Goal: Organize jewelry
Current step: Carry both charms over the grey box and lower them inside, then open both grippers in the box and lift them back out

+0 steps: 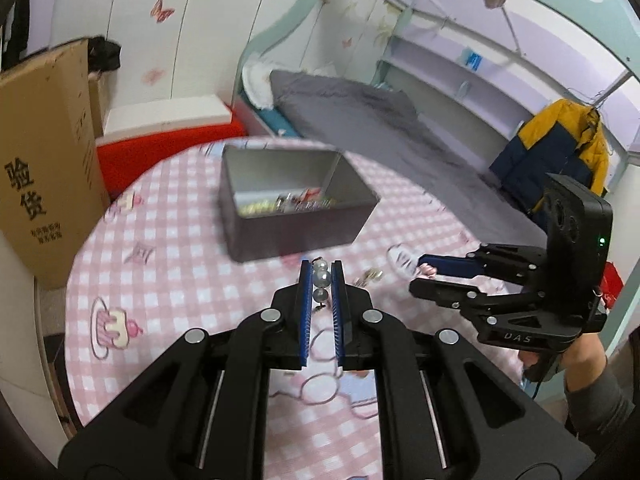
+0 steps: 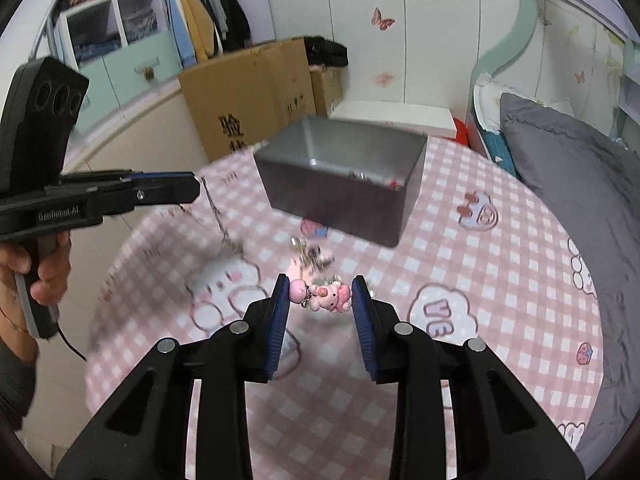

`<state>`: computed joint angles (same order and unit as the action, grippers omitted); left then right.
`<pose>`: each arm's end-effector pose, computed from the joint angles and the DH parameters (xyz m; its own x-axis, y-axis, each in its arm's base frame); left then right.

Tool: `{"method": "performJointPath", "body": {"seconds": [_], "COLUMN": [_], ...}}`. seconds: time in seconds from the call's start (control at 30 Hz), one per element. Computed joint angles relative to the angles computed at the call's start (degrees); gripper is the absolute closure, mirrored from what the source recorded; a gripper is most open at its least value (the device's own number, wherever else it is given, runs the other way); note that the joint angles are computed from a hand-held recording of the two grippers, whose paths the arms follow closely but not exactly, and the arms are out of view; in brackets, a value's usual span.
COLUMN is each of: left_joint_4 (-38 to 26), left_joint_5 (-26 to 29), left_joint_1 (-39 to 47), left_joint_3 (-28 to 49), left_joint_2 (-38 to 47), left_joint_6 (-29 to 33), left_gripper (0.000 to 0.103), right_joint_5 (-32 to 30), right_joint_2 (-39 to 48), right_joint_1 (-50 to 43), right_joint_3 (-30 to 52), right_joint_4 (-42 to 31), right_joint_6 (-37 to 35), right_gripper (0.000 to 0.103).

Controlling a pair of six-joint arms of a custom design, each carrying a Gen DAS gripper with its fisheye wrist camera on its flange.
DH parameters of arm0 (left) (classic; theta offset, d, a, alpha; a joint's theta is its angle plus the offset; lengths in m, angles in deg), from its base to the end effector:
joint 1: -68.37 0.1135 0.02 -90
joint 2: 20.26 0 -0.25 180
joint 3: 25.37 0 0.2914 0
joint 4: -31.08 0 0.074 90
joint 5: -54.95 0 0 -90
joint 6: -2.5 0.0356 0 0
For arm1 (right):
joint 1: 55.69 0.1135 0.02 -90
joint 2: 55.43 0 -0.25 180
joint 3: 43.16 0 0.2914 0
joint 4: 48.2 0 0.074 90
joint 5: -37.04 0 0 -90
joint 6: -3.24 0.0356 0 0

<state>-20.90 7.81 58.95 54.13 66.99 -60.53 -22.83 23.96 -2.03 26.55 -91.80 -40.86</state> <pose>0.3386 -0.0807 0.2375 -0.5515 0.4285 -0.7157 0.7948 0.5304 -0.2950 0.2063 0.2503 0.2262 -0.7031 0.0923 -0.7050 -0.0200 0.9886 0.1494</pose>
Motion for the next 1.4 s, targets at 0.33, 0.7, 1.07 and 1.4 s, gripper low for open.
{"method": "performJointPath", "body": {"seconds": [0.33,0.7,1.07,1.4], "left_joint_4": [0.8,7.5,7.7,5.7], "left_joint_5": [3.8,-2.1,-9.7,-12.2], "left_joint_1": [-1.4,-6.9,-10.7,-11.3], "left_joint_3": [7.0,14.0,18.2,18.6], "left_joint_2": [-0.6,7.4,17.2,19.5], "left_joint_6": [-5.4,-13.9,-13.3,-12.1], "left_gripper": [0.094,0.094,0.094,0.093], "right_joint_5": [1.1,-6.6,-11.1,-12.9], "right_joint_2": [-3.0,2.7,8.7,10.1], "right_joint_1": [-3.9,-13.1,-16.7,-17.1], "right_joint_3": [3.4,7.7,8.4,8.5], "right_joint_4": [0.5,3.9,5.3,5.9], "right_joint_6": [-3.8,-6.5,-6.5,-6.0], "right_gripper": [0.074,0.074,0.074,0.073]}}
